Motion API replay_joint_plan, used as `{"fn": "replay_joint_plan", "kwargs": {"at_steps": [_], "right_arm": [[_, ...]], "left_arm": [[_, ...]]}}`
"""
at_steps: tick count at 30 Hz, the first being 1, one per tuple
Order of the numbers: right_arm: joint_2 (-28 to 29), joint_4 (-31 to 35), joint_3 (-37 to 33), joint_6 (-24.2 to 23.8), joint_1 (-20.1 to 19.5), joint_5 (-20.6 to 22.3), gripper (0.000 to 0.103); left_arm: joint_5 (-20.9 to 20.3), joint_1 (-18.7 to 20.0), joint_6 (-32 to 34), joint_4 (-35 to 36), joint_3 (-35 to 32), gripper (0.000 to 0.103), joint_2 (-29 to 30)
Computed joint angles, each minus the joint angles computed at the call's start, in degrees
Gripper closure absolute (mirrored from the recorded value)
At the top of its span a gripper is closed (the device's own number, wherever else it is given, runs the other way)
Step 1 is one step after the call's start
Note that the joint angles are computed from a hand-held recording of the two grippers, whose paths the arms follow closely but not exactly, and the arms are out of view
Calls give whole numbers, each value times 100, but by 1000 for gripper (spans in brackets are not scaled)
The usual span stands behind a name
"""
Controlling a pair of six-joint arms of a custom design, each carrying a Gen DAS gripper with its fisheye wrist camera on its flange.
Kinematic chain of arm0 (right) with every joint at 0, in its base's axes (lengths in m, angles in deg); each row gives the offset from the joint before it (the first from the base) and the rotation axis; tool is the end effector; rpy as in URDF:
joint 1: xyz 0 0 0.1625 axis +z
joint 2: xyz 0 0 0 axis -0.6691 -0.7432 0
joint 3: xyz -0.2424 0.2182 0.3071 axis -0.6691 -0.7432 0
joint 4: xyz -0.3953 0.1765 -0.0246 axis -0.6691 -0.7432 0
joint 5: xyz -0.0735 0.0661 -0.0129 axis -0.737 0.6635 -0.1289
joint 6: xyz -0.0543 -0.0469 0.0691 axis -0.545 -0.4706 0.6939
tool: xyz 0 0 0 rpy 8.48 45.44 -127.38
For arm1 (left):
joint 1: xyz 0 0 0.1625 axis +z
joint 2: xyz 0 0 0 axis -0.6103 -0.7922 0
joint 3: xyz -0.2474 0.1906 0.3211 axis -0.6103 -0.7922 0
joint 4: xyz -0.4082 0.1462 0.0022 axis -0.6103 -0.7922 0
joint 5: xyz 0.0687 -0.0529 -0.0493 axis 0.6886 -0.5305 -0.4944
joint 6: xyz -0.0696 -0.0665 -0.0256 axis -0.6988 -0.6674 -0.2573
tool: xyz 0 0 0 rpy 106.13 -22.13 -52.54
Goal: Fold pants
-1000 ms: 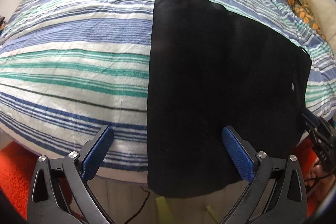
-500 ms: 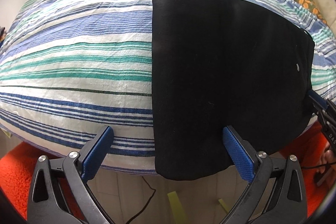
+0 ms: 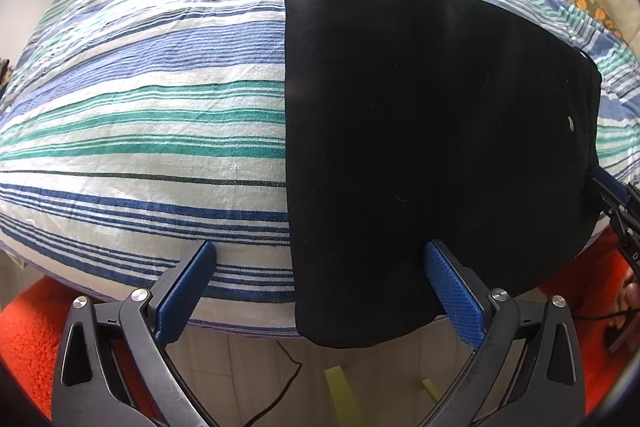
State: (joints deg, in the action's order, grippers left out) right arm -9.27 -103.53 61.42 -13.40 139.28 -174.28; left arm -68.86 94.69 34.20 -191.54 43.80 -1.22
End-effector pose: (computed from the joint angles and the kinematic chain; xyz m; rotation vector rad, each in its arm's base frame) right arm 0.1489 -0.6167 0.1920 0.1216 -2.2894 0.8550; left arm -0.2213 -0.7007 0.1321 0.6713 2.3938 -0.2310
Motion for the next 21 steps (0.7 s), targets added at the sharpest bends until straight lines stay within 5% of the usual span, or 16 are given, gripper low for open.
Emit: {"fn": "replay_joint_plan", "kwargs": {"at_steps": [5, 8, 10, 13, 21], "right_arm": [[-206, 319, 30, 298, -20, 261, 68], [-758, 371, 351, 576, -188, 1407, 45], [-991, 330, 488, 736, -256, 1583, 30], [-1213, 1054, 364, 1088, -457, 1593, 30], [-1057, 2452, -286, 1913, -1174, 2701, 29]], "left_arm": [[-180, 45, -51, 131, -129, 0, -43], [-263, 21, 152, -207, -117, 1, -156], [-352, 66, 201, -226, -220, 1, -144], [-864, 280, -86, 377, -671, 1, 43], [-1519, 352, 218, 588, -1145, 5, 367]]}}
